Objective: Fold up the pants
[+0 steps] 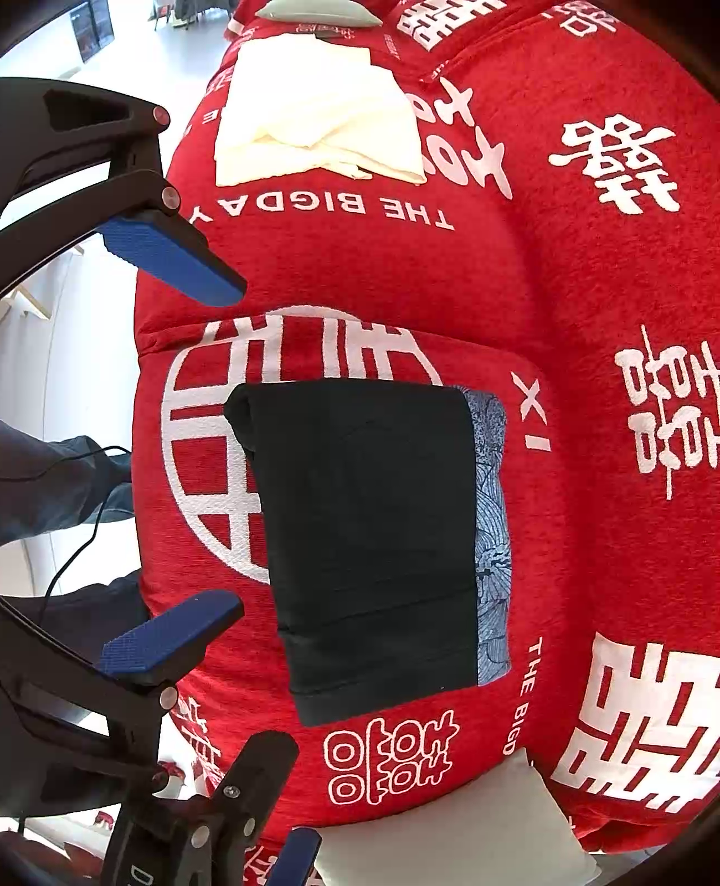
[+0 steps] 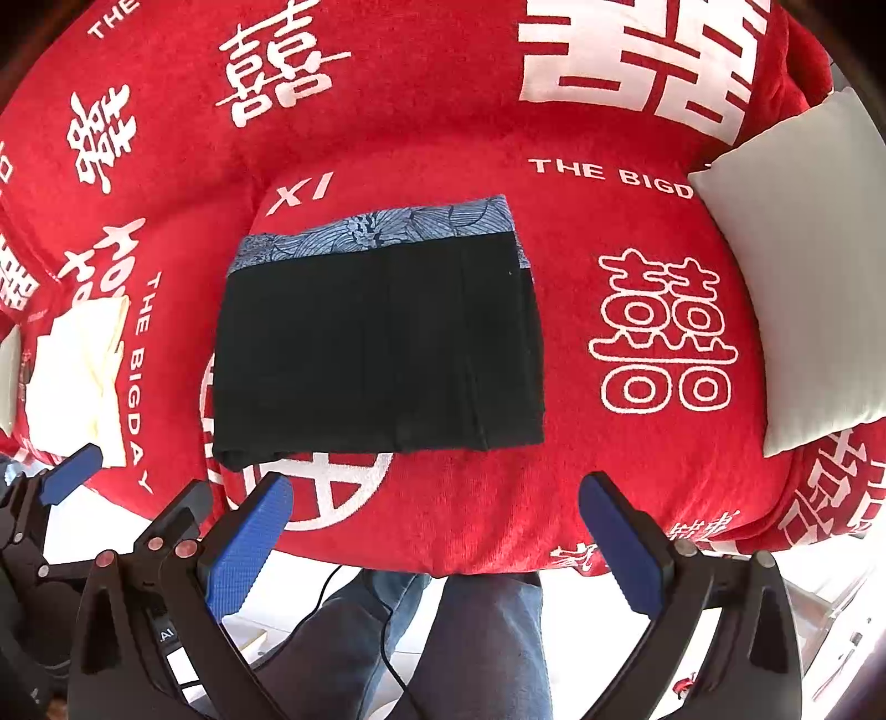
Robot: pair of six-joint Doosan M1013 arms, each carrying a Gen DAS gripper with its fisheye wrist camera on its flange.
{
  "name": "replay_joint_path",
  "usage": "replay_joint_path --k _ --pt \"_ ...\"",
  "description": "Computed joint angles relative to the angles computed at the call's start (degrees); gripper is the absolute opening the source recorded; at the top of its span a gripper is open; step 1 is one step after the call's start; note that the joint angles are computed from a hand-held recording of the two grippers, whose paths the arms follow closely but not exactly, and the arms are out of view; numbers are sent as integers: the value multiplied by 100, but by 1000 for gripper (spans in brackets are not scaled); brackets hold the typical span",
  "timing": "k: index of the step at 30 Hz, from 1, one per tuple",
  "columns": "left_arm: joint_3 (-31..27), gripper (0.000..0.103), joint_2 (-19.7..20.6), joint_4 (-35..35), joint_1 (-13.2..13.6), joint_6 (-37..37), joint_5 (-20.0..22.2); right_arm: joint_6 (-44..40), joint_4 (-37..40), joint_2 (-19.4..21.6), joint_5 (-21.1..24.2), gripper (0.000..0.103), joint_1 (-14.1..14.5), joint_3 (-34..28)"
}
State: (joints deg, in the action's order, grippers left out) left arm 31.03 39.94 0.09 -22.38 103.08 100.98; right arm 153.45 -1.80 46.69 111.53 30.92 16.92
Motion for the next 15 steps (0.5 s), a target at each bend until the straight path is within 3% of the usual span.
replay_joint_path --k 15 --pt "-4 103 1 -5 2 85 -23 -159 -39 135 154 103 -3 -267"
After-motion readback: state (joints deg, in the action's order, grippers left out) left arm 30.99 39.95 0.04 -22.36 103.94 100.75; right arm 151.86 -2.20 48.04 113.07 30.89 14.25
